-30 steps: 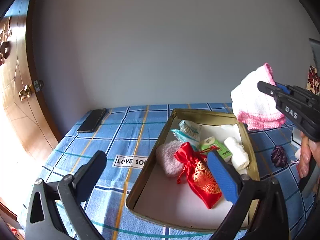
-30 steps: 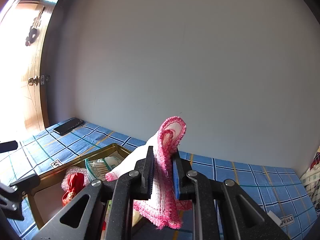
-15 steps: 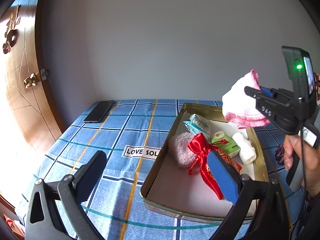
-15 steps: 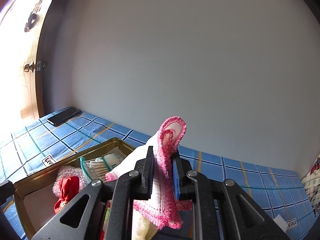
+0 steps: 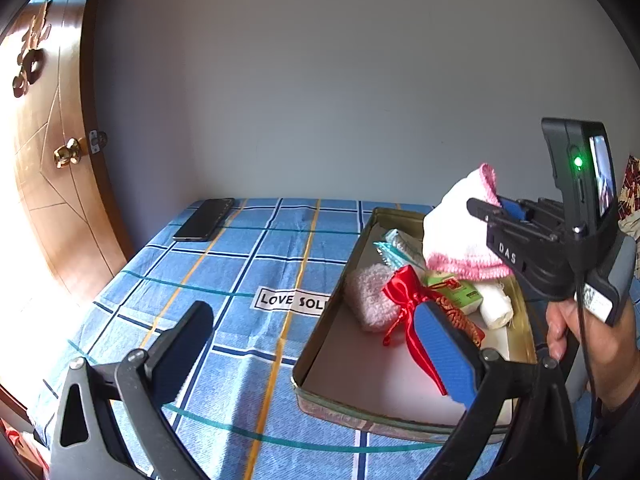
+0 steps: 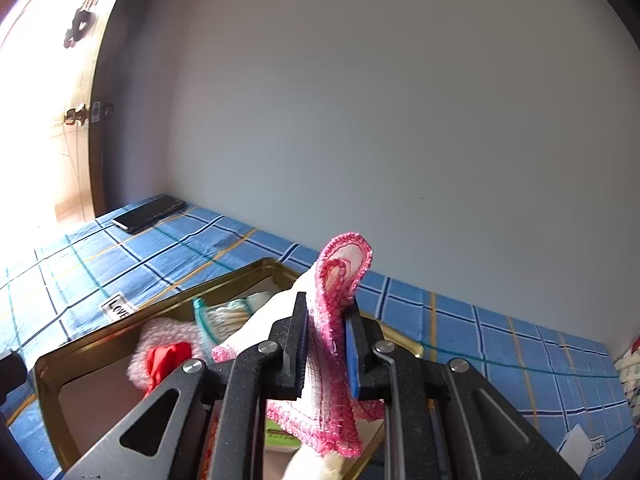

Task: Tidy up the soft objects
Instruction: 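Carry the pink-edged towel into the tin and open the right gripper, then grasp the dark purple scrunchie on the bed with the left gripper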

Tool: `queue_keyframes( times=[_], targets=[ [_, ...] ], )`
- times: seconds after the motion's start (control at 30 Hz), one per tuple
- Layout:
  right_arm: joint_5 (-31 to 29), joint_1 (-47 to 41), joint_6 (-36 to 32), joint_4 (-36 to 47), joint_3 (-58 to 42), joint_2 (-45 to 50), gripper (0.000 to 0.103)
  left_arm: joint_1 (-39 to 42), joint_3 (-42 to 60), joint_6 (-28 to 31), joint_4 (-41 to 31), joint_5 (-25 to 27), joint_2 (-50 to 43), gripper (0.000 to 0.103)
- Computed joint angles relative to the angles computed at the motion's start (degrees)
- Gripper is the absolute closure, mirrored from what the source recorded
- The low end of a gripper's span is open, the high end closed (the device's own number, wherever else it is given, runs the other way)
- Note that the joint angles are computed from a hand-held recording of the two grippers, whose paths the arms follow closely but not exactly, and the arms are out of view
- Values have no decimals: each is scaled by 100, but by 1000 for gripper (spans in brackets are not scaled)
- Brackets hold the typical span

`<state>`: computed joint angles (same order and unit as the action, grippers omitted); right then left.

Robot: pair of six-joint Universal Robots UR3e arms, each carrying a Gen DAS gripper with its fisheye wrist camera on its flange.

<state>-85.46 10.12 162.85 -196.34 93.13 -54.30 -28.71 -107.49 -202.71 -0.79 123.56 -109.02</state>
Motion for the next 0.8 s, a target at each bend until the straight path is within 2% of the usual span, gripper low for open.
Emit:
queue_keyframes(
  times=[0.13, 0.2, 0.27, 0.33, 0.4, 0.6, 0.8],
  targets=[
    [311, -2, -10, 392, 144, -159, 86, 19, -150, -86, 5, 11, 121, 1],
    [370, 21, 23, 339, 384, -283, 82, 16, -243, -124, 22, 61, 199, 1],
    [663, -57, 86, 470, 643, -495, 71, 20, -348, -188, 44, 98, 281, 1],
    [857, -118, 135, 411, 884, -639, 45, 18, -448, -286, 53, 156, 355, 1],
    [1110, -208, 203, 228, 1203, -807, 35, 14, -540, -371, 55, 174, 422, 1],
    [1313, -342, 262, -152, 1832, -1190, 35, -125, -414, -511, -156, 309, 389, 1],
    [1779, -725, 385, -338, 2334, -1512, 35, -357, -151, -579, -335, 480, 290, 1]
  ],
)
